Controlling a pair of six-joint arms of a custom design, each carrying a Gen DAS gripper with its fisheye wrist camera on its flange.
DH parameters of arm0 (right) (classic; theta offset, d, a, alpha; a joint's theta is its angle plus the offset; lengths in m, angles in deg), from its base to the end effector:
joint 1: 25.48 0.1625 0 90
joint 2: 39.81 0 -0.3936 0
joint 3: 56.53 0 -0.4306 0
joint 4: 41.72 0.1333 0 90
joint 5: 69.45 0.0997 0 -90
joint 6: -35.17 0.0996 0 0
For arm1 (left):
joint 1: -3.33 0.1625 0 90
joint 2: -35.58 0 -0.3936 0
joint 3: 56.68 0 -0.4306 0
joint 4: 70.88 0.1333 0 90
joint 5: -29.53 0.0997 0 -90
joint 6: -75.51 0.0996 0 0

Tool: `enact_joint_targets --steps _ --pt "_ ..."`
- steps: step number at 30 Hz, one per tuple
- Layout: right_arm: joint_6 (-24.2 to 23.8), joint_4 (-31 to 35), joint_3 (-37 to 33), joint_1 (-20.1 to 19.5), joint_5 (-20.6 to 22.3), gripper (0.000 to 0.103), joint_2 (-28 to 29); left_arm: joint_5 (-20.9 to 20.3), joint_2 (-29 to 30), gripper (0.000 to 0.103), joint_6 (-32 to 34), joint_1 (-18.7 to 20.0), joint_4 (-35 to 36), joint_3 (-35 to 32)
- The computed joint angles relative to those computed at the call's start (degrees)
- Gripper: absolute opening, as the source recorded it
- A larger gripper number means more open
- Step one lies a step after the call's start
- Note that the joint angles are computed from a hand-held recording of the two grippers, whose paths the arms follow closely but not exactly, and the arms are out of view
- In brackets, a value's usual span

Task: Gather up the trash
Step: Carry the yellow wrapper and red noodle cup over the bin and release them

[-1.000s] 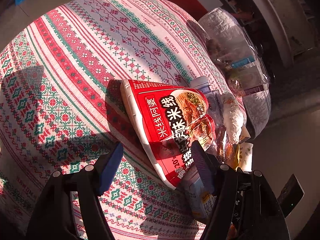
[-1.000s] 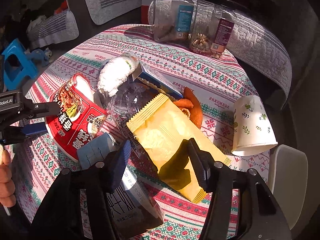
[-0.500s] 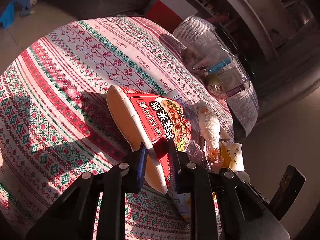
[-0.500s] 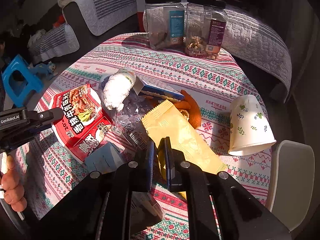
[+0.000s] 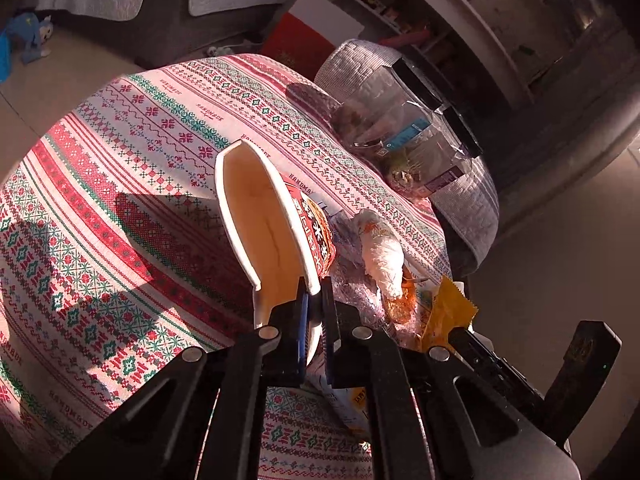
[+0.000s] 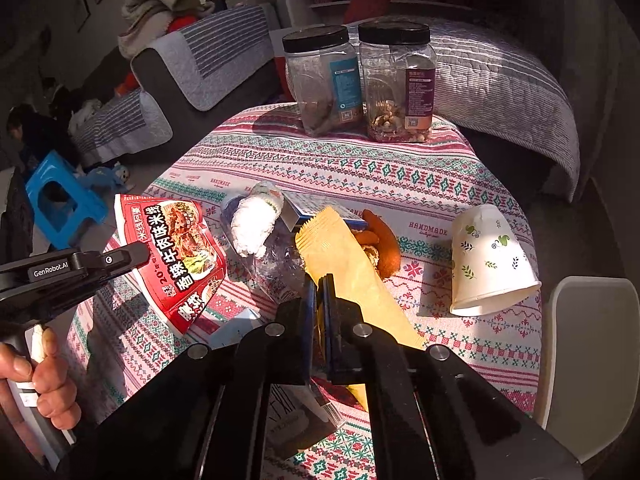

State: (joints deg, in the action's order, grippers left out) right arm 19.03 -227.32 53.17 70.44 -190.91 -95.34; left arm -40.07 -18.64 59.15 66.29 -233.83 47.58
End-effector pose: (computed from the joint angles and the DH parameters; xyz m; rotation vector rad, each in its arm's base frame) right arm 0.1434 -0.5942 0.1402 0.2092 -2.4151 0.8475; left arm -0.1390 -0.6418 0.1046 0.1629 2.8671 -0.7312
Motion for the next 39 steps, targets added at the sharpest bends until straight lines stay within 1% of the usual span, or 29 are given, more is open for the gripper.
enact_joint_targets --steps 3,5,10,16,19,25,35,39 --pt "1.2 -0.73 0.91 -0.22 1.02 0.003 -0.96 0.13 -0.65 0.005 -0.19 -0.3 0.59 0.53" --pt "1.77 -1.02 1.6 -0.28 2.03 0.003 -1.71 1.26 -1.06 0.005 0.36 -0.94 0.34 1.12" --pt "2.02 -2.58 2.91 0.18 2.15 0.003 -2.68 2.43 -2.17 0.005 0.93 -2.25 -0.13 2.34" --pt "2.21 -4.9 4.48 0.32 2.92 0.001 -4.15 2.16 -3.12 0.005 2.5 -3.71 -0.66 3.65" --pt "2.46 -5.92 5.72 0.22 4.59 0.0 -5.43 2.64 -3.7 0.005 3.51 -4.57 -1.1 4.37" --pt "2.55 -7.57 7.93 0.38 5.98 0.0 -7.74 2.91 -4.97 0.005 4.57 -6.03 -2.04 5.93" --pt "3.66 -9.89 12.36 -0.56 9.06 0.0 -12.66 2.07 -6.17 0.005 5.75 -8.41 -2.92 7.63" --pt "4.25 -10.45 14.2 -1.29 10.07 0.0 -14.9 0.48 -6.35 0.005 6.82 -9.6 -3.15 8.22"
